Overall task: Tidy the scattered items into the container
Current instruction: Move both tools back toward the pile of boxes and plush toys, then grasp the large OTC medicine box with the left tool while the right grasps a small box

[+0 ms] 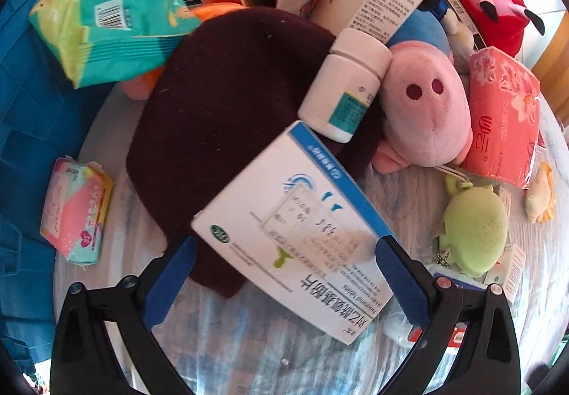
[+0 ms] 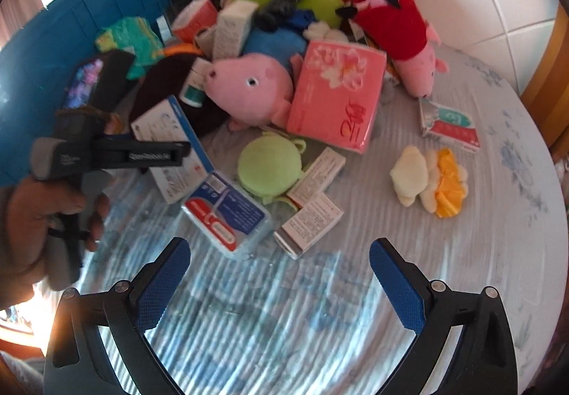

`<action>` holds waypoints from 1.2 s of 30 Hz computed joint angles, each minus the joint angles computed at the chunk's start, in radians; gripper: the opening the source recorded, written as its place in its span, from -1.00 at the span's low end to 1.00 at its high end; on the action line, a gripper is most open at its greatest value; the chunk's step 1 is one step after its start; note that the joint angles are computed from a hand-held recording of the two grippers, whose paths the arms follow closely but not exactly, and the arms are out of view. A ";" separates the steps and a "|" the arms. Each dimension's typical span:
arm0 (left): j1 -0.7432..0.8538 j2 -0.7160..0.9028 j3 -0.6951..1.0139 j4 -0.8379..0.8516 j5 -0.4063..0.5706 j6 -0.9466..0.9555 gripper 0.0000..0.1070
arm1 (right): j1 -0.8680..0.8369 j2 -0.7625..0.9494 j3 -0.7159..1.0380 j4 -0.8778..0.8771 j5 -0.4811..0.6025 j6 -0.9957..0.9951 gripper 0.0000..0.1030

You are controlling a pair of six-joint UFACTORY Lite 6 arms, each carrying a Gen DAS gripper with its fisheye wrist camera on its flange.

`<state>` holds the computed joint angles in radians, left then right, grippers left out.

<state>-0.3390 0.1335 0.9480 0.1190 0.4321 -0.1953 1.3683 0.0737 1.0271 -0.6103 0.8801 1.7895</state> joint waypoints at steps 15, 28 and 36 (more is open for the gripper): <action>-0.044 0.085 0.083 0.086 0.049 -0.077 0.93 | -0.196 0.155 -0.113 0.041 -0.240 -0.107 0.96; 0.082 -0.019 -0.044 -0.238 0.040 0.239 0.83 | -0.184 0.145 -0.127 0.040 -0.244 -0.091 -0.21; 0.067 0.081 0.034 -0.285 0.073 0.119 0.91 | -0.124 0.143 -0.120 0.058 -0.225 -0.071 -0.21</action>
<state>-0.2723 0.2148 0.9824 -0.1664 0.5048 -0.0763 1.2444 0.2165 0.9075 -0.5527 0.6555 1.7182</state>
